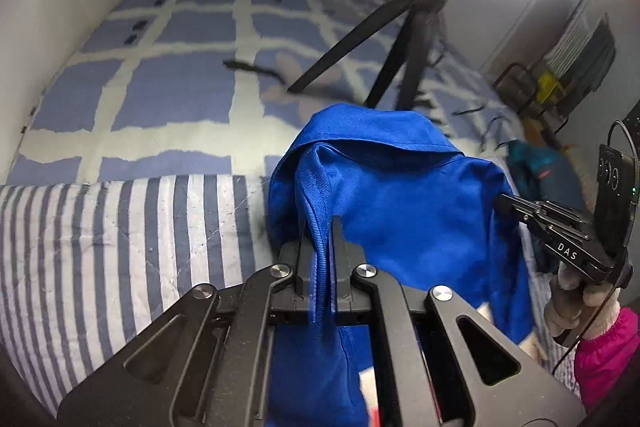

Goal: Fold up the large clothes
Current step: 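Lift the collar end and fold it over onto the jacket with both grippers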

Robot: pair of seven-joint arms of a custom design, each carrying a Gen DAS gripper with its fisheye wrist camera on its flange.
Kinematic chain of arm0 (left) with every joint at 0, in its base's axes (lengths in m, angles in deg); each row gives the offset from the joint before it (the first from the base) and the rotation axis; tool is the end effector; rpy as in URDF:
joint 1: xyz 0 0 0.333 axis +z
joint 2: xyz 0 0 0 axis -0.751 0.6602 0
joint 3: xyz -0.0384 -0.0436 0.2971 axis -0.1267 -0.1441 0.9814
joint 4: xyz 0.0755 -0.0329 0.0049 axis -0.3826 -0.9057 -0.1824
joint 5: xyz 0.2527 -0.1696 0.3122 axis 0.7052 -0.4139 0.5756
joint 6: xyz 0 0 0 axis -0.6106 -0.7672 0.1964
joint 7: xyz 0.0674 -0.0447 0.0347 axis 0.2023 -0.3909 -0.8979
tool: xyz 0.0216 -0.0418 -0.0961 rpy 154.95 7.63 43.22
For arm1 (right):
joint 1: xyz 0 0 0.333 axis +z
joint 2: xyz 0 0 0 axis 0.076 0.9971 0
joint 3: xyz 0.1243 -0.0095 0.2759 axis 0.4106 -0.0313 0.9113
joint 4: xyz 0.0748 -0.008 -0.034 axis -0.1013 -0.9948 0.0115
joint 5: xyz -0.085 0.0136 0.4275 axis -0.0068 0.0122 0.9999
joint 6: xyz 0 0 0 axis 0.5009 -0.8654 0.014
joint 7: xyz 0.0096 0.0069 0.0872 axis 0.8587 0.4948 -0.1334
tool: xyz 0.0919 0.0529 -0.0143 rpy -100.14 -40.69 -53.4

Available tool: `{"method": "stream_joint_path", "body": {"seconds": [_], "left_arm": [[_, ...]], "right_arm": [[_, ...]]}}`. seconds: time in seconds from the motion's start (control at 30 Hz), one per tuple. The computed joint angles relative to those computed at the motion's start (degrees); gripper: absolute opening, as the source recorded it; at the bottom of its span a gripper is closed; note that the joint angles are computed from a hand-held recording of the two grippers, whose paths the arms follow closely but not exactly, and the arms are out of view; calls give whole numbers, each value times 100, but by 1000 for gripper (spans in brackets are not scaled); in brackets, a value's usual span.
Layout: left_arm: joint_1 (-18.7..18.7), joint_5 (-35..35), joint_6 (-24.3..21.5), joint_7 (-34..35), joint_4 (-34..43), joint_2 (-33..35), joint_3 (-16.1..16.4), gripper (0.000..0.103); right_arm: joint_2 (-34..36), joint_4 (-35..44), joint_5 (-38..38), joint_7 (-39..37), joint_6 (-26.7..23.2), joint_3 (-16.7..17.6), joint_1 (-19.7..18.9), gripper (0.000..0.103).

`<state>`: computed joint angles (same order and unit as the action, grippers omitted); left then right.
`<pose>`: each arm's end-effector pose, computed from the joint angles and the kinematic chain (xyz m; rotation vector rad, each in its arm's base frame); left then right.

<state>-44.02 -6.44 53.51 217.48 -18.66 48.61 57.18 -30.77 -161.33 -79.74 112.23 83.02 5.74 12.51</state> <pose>0.7849 -0.1049 0.3669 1.3886 -2.5845 1.0776 0.5306 0.1569 0.3808 -1.4488 2.0748 -0.5848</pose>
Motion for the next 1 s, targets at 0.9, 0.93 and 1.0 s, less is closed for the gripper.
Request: {"method": "stream_joint_path", "body": {"seconds": [0.9, 0.93, 1.0], "left_arm": [[319, -1866, -1530, 2785, -5933, -6018, 1823, 1], [321, -1792, -1553, 2854, -6113, -6177, 1894, 1], [349, -1631, -1536, 3052, -6529, -6540, 2014, 1]], "right_arm": [[-4179, -1686, 1851, 85, -2784, 1750, 2129, 0], [-4239, -1759, 1905, 231, -2872, 1827, 2249, 0], [-4373, -1933, 2002, 590, -3001, 1980, 2508, 0]]}}
